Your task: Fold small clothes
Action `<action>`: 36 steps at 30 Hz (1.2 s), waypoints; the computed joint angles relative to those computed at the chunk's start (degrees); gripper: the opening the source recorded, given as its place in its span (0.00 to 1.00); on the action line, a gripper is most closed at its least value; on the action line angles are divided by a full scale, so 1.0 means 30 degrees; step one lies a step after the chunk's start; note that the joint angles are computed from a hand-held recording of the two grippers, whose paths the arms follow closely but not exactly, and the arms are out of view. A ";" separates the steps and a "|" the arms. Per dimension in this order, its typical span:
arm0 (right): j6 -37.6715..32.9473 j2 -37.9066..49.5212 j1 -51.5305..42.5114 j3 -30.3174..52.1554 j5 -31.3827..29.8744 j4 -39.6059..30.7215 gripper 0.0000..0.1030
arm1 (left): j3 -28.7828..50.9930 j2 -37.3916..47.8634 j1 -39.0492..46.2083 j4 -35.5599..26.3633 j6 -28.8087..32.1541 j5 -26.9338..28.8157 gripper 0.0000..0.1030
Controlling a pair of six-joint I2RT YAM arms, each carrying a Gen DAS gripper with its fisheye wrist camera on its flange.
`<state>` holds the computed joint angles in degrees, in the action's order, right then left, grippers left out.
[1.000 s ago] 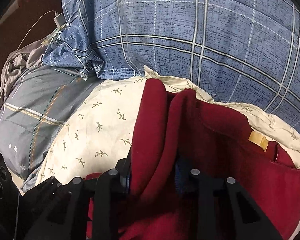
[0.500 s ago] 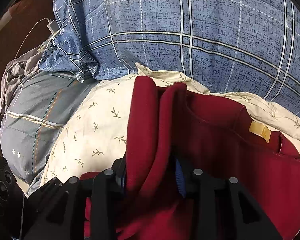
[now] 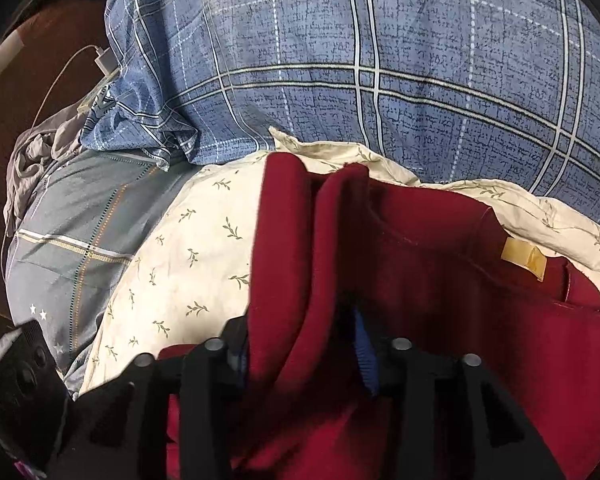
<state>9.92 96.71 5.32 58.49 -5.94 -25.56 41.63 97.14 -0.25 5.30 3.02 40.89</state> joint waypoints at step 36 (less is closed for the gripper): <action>-0.9454 -0.6785 -1.8244 -0.4141 -0.6266 -0.3546 0.25 | 0.5368 0.0586 -1.5753 -0.2232 -0.4309 -1.2624 0.39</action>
<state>-18.44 76.36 -49.42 46.07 -24.73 -36.19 57.73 98.90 -47.51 -1.40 -9.90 3.02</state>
